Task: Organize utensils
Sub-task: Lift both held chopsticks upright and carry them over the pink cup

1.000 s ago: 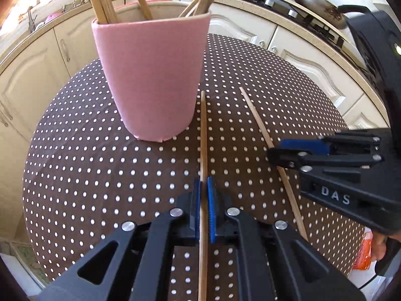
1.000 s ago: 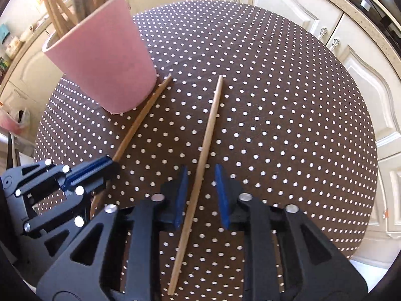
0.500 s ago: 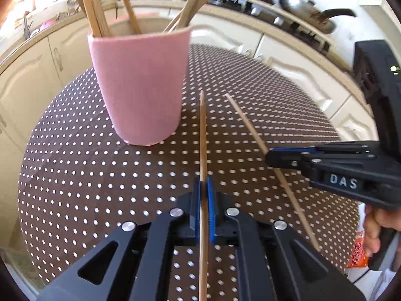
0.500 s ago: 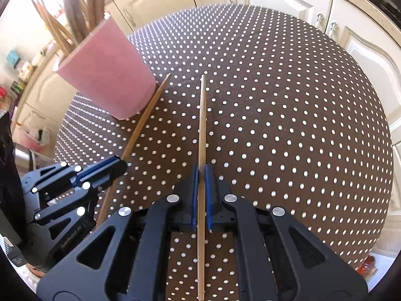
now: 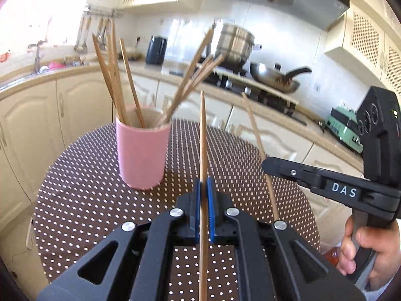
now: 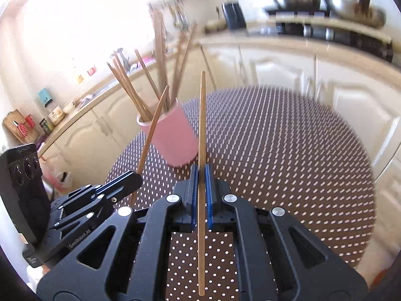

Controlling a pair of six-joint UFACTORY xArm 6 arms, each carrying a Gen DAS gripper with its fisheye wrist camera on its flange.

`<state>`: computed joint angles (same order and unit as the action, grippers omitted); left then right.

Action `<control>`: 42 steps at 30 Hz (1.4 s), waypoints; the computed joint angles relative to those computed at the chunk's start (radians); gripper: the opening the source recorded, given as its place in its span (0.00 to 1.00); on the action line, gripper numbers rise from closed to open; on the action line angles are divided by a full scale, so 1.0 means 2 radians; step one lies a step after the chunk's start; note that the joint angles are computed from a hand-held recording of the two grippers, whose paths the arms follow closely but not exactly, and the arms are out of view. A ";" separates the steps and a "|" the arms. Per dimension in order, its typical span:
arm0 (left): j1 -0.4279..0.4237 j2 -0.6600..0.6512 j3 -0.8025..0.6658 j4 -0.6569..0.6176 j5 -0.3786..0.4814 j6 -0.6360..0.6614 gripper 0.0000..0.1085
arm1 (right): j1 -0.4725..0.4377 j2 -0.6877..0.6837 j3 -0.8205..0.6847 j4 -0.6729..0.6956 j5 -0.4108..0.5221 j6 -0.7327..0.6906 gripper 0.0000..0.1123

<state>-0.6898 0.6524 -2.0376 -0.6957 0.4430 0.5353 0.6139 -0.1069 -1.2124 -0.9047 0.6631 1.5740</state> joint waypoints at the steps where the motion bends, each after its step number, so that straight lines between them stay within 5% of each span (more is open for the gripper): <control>1: -0.001 -0.013 0.018 -0.021 -0.012 0.019 0.05 | 0.004 -0.006 0.000 -0.018 0.003 0.012 0.06; 9: -0.011 -0.072 0.079 -0.165 -0.079 0.152 0.05 | 0.035 0.031 -0.062 -0.133 0.014 0.066 0.06; 25: -0.012 -0.082 0.059 -0.280 -0.148 0.263 0.05 | 0.056 0.115 -0.184 -0.190 0.004 0.031 0.06; 42: 0.010 -0.001 -0.056 -0.223 -0.150 0.201 0.05 | 0.027 0.179 -0.252 -0.188 -0.039 0.010 0.06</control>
